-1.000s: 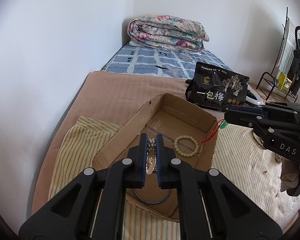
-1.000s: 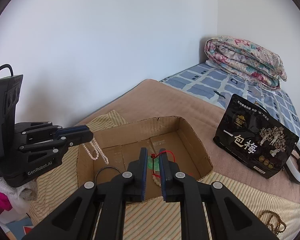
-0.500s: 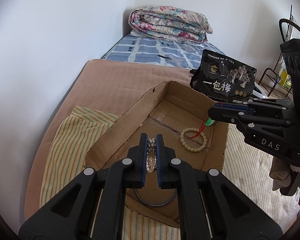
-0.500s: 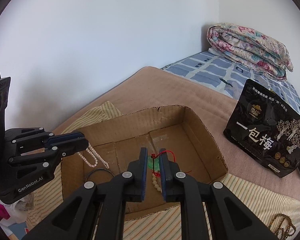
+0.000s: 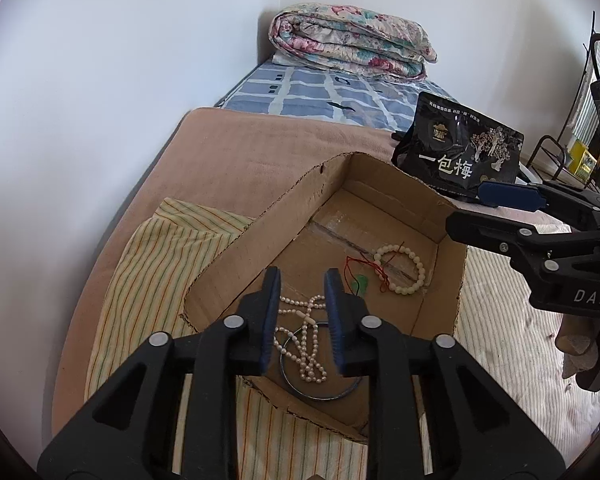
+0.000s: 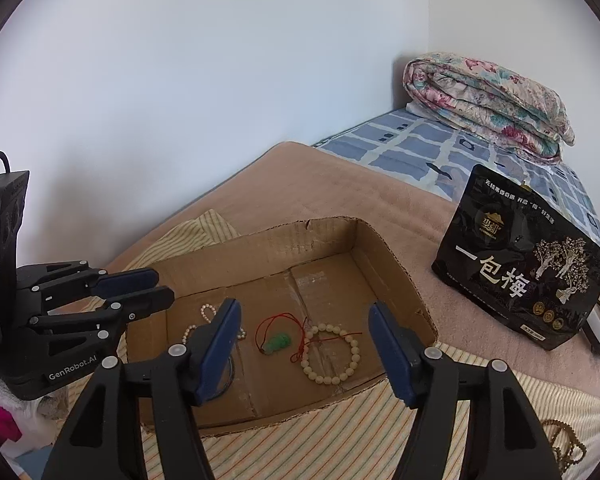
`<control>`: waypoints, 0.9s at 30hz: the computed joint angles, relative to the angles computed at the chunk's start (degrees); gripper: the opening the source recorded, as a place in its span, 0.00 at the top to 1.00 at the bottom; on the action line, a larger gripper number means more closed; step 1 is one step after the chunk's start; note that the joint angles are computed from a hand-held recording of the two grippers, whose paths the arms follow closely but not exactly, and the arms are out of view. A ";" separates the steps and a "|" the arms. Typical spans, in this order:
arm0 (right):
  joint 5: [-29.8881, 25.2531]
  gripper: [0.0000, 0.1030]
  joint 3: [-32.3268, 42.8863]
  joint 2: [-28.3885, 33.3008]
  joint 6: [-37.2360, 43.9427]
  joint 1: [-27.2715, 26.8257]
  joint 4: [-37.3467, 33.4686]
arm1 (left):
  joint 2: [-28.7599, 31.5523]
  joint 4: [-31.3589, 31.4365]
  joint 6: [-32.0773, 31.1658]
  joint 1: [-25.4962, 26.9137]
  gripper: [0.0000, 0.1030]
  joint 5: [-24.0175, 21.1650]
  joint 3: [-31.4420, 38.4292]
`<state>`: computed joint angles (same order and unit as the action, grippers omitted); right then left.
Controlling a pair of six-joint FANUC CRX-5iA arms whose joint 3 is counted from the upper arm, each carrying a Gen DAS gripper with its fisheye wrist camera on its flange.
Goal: Organize jewelry
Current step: 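Lift both tools out of the box and withdraw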
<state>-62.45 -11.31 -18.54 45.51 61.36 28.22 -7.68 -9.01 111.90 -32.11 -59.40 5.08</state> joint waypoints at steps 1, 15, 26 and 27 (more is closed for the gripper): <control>-0.01 0.32 0.00 -0.25 -0.02 0.04 -0.14 | -0.16 -0.45 0.33 -0.23 0.71 -0.15 0.08; -6.46 0.26 -2.97 -6.21 -6.41 5.09 6.60 | -1.06 -2.06 2.46 -2.80 0.71 -2.24 2.52; -19.44 0.15 -6.09 -15.38 -11.57 12.96 13.27 | 2.22 -3.01 3.10 -8.56 0.71 -3.61 7.85; -21.03 0.13 -6.39 -16.45 -12.22 14.14 13.97 | 2.55 -3.13 3.23 -9.17 0.71 -3.71 8.34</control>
<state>-83.48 -17.70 -35.00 33.29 75.50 42.19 -5.13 -12.14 115.13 -41.28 -63.11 13.42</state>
